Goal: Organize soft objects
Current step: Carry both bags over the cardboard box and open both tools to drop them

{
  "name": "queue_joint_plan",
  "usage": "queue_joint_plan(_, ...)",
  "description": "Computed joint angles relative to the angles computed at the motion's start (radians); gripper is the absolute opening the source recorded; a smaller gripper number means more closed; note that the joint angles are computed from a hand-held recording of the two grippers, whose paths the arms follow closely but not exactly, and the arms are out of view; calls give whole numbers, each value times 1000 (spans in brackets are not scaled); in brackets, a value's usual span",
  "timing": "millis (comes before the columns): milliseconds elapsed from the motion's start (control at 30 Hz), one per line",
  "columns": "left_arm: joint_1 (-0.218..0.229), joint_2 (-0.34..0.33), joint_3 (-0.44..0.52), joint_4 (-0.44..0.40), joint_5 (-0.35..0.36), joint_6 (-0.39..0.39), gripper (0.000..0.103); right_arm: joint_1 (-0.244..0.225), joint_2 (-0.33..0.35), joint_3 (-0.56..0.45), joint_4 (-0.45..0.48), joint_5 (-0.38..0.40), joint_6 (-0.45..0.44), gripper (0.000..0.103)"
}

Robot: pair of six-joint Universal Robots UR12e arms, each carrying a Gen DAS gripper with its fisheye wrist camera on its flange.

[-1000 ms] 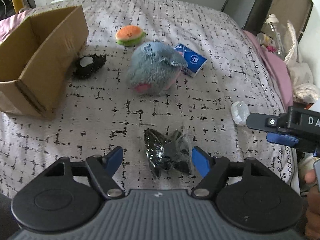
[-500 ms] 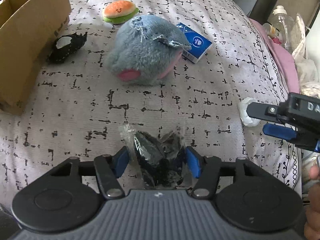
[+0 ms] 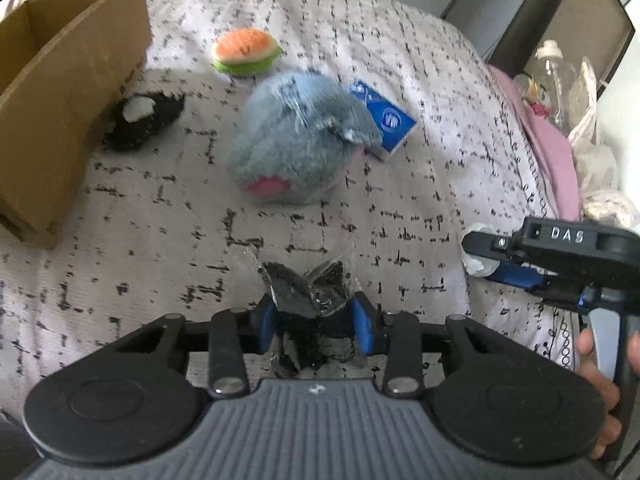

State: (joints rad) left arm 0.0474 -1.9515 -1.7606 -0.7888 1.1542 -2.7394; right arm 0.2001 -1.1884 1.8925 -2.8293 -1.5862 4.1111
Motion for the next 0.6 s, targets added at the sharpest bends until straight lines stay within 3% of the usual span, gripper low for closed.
queue_joint_plan(367, 60, 54, -21, 87, -59, -15, 38, 50, -49, 9, -81, -45, -51, 42)
queue_joint_plan(600, 99, 92, -36, 127, -83, -2, 38, 102, -50, -41, -48, -110, -109, 42)
